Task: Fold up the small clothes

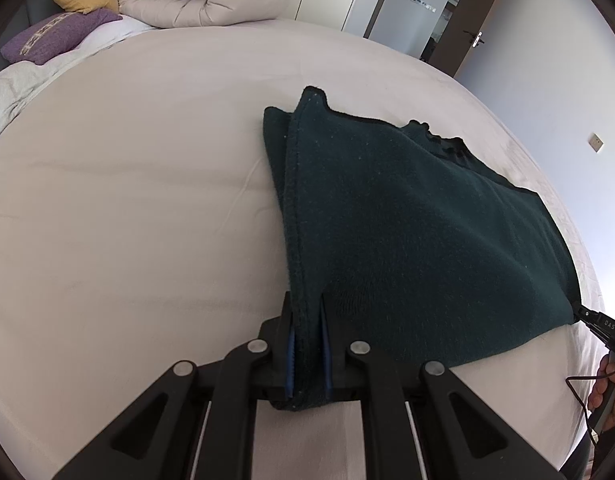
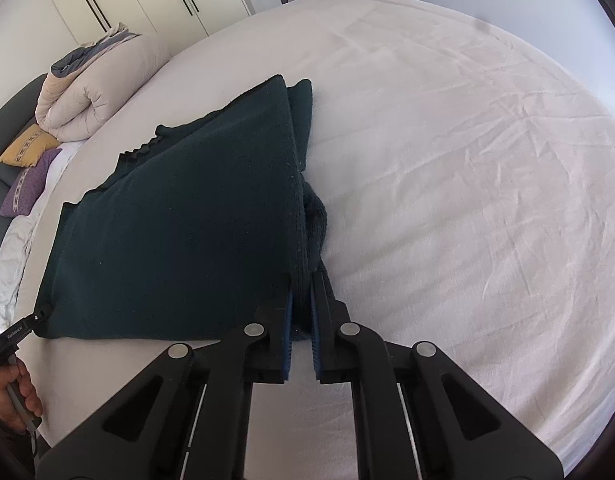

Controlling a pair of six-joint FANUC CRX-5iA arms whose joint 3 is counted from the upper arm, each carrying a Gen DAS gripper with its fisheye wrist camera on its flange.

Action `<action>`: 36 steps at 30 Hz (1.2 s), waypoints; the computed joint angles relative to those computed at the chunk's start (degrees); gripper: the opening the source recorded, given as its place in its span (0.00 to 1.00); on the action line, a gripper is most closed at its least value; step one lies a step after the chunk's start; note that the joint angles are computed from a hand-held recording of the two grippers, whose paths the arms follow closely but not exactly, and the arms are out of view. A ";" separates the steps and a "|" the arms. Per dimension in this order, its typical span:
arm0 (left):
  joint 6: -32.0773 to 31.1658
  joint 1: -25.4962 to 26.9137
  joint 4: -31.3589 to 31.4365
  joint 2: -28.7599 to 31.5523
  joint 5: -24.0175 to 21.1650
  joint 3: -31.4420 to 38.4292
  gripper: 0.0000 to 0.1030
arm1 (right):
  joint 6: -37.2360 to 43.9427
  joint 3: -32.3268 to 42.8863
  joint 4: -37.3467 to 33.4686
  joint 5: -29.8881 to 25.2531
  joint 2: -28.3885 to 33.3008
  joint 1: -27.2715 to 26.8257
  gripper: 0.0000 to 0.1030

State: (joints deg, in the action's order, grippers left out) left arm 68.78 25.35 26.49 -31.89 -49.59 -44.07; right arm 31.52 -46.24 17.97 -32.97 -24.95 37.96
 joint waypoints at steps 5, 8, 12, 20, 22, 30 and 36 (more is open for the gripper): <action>0.43 -1.05 -0.79 0.05 1.08 0.01 0.14 | 4.36 2.83 -4.31 -1.37 1.87 -1.41 0.07; 1.06 -0.75 -1.74 -0.88 0.81 -0.05 0.26 | 1.53 3.01 -0.86 -3.22 2.47 -0.07 0.08; 2.23 -0.14 -3.55 -3.57 0.27 -0.03 0.33 | -4.56 3.46 7.38 -8.01 4.17 3.88 0.10; 4.45 -2.35 -6.04 -3.38 1.54 2.91 0.35 | -7.60 3.34 11.21 -9.88 4.07 7.10 0.50; 6.44 -4.80 -7.99 -1.93 2.65 4.46 0.40 | -8.87 2.89 12.59 -10.12 3.84 7.75 0.52; 23.61 -19.11 -26.79 9.06 3.11 17.10 0.45 | -11.48 3.43 17.43 -14.42 3.32 10.80 0.52; 32.53 -25.46 -36.46 17.83 -3.16 24.67 0.48 | -11.04 4.23 18.74 -9.66 1.02 10.66 0.52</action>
State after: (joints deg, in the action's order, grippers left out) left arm 101.31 -0.10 -9.97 -14.06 -52.74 -19.41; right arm 20.48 -42.01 36.72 -42.64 -23.93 48.62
